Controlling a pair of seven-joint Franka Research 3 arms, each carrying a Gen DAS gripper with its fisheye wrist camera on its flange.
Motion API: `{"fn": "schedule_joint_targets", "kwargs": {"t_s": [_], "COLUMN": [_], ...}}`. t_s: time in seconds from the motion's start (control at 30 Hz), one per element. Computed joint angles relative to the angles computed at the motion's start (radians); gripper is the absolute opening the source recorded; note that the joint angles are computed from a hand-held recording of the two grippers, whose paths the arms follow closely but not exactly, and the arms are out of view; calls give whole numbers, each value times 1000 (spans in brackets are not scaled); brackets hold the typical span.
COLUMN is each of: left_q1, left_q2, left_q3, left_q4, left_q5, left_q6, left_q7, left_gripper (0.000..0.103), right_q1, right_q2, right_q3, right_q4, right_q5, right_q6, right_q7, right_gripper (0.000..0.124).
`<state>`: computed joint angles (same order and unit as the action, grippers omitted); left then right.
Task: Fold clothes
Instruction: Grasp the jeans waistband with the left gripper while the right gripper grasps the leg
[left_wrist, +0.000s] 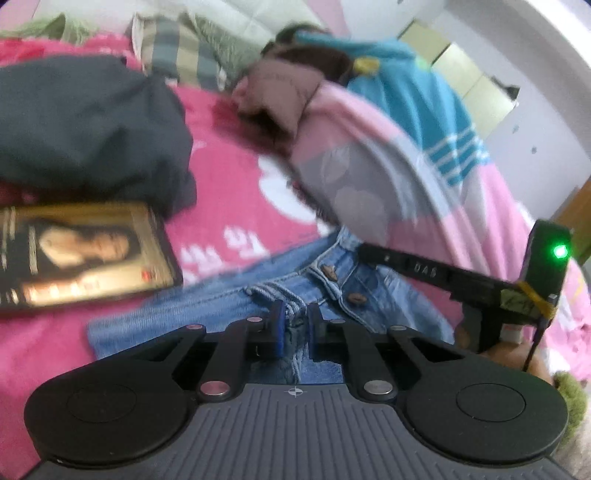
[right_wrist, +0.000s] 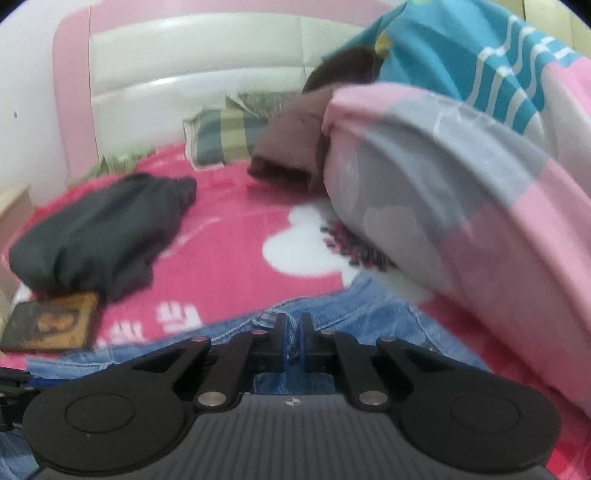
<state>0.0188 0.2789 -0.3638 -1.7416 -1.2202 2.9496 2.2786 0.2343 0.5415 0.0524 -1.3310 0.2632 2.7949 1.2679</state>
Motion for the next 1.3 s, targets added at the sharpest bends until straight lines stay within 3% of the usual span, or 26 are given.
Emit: {"fn": "schedule_joint_targets", "kwargs": {"t_s": [0.13, 0.37, 0.5, 0.6, 0.67, 0.7, 0.8, 0.87, 1.0, 1.17, 1.23, 1.3], "left_q1": [-9, -30, 4, 73, 107, 117, 160, 165, 145, 99, 67, 22], "left_q2": [29, 63, 58, 45, 5, -20, -117, -188, -291, -264, -231, -187], "left_q3": [6, 46, 8, -56, -88, -96, -124, -104, -34, 40, 56, 65], "left_q4": [34, 18, 2, -5, -40, -62, -133, -194, -309, -301, -270, -233], "left_q5": [40, 320, 392, 371, 319, 282, 67, -18, -34, -93, -130, -124], "left_q6": [39, 28, 36, 1, 7, 13, -7, -51, -124, -171, -131, -30], "left_q7": [-15, -247, -250, -210, -151, -113, 77, 115, 11, -117, -114, -124], "left_gripper": [9, 11, 13, 16, 20, 22, 28, 28, 31, 40, 41, 40], "right_q1": [0, 25, 26, 42, 24, 4, -44, -67, -119, -129, -102, -78], "right_q2": [60, 211, 232, 233, 229, 207, 84, -22, -238, -478, -524, -551], "right_q3": [7, -23, -25, -46, -28, -7, 38, 55, 103, 126, 106, 83], "right_q4": [100, 295, 294, 318, 348, 330, 165, 32, -230, -536, -614, -670], "right_q5": [9, -33, -44, -77, -56, -25, 68, 116, 266, 571, 605, 642], "right_q6": [-24, -144, -140, -179, -235, -238, -143, -97, -37, 14, 35, 46], "right_q7": [9, 77, 107, 140, 166, 172, 155, 117, -29, -273, -268, -242], "right_gripper": [5, 5, 5, 6, 14, 17, 21, 21, 21, 22, 22, 22]}}
